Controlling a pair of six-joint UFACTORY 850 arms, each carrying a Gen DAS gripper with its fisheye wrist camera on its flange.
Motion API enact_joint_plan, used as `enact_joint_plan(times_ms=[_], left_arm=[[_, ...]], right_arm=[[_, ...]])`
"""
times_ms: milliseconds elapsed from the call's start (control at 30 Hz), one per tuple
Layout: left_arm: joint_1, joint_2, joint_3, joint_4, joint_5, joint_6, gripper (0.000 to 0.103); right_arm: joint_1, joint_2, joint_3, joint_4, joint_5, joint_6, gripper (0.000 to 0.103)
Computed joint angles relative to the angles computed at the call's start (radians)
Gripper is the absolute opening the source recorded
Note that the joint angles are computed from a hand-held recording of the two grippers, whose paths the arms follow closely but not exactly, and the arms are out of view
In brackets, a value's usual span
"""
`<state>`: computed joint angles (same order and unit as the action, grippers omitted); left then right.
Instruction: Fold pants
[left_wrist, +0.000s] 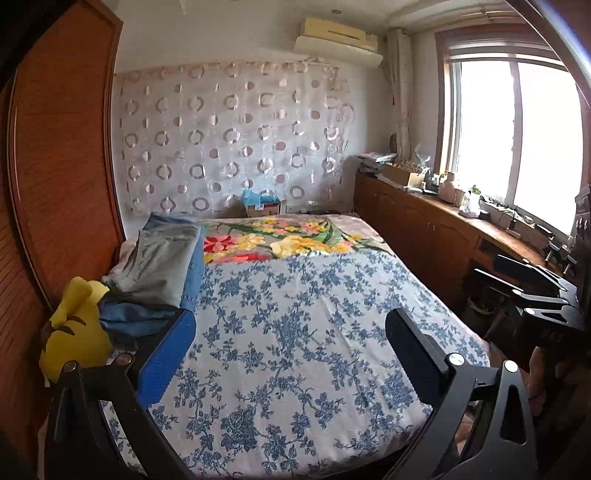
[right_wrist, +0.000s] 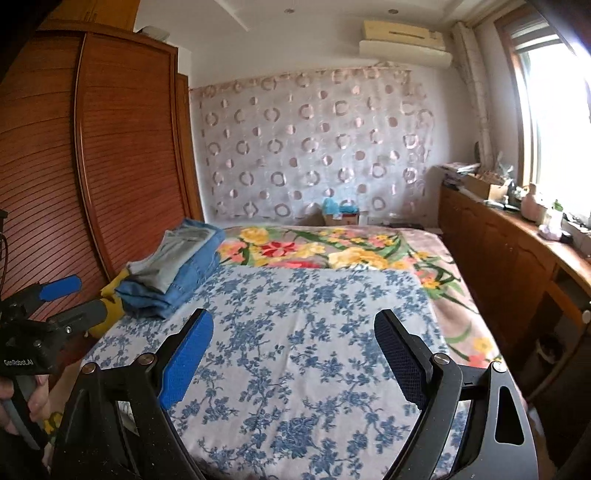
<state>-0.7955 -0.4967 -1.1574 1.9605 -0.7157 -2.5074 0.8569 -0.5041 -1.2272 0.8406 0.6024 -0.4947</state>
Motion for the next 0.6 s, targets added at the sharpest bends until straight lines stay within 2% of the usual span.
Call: enact_joint_plan(times_ms=[333, 600], left_arm=[[-0.031, 0.066, 0.043, -0.032, -0.073, 0.025, 0.103], [-0.05, 0.102, 0.073, -0.049, -0.117, 0.021, 0.103]], right_arm=[[0.062, 0.036, 0.044, 0.048, 0.109, -0.008, 0.09], [0.061, 0.04, 0.085, 0.013, 0.149, 0.04, 0.09]])
